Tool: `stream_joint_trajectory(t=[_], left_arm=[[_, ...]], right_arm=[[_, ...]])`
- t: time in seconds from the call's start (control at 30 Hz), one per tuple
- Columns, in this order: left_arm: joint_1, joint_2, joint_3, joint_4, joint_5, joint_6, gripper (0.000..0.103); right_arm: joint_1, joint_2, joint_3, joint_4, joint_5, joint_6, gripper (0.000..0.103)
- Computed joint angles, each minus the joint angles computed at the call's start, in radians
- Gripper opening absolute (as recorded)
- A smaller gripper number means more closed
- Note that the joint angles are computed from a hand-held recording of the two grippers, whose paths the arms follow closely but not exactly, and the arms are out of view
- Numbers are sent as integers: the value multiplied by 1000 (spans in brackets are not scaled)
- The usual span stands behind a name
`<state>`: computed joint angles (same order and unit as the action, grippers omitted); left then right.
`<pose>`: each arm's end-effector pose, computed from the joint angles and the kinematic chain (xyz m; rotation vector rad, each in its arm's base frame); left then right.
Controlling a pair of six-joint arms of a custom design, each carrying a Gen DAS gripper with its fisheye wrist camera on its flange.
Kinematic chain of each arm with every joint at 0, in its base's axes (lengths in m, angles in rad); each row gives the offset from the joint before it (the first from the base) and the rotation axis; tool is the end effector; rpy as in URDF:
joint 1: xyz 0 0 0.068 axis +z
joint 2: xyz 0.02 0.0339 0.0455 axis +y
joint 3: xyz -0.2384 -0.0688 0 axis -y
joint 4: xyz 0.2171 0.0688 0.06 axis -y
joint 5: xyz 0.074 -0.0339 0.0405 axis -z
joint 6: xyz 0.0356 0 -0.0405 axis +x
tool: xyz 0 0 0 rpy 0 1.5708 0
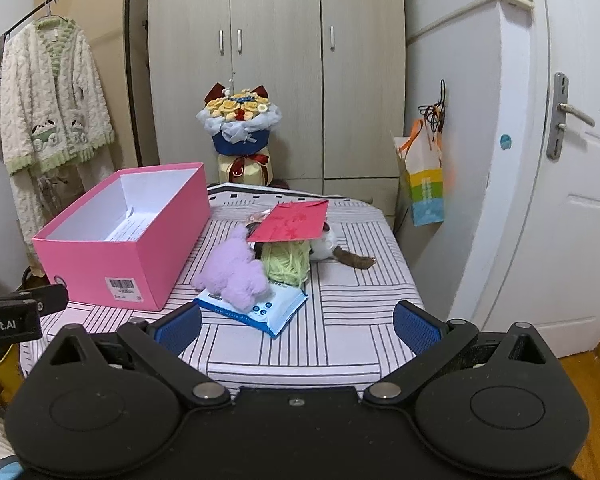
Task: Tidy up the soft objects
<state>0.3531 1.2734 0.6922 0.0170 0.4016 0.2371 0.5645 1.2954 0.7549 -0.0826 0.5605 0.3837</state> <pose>0.2439 0.0750 0.2153 0.1118 2.0832 -0.0718 0.2271 0.1214 0.2219 0.1172 2.0848 -0.0454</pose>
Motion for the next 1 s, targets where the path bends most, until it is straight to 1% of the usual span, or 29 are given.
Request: stream_joint_trajectory(t=[0.17, 0.23, 0.33, 0.47, 0.67, 0.87, 1.0], left_arm=[[-6, 21, 6, 10, -16, -7, 103], [-15, 28, 4, 25, -38, -13, 103], [-23, 40, -1, 47, -52, -15, 103], [-14, 47, -17, 82, -35, -17, 103], [-18, 50, -48, 135, -40, -17, 103], [-12, 52, -55, 138, -14, -1, 103], [-18, 47, -66, 153, -24, -2, 103]], right_arm=[[25, 48, 20, 1, 77, -11, 103], [24, 53, 22, 0, 89, -16, 103], [17, 52, 21, 0, 89, -17, 103], [16, 48, 17, -3, 92, -12, 103], [17, 48, 14, 1, 92, -14, 103], [19, 45, 7, 3, 88, -20, 103], [18, 51, 5, 12, 87, -33, 103]])
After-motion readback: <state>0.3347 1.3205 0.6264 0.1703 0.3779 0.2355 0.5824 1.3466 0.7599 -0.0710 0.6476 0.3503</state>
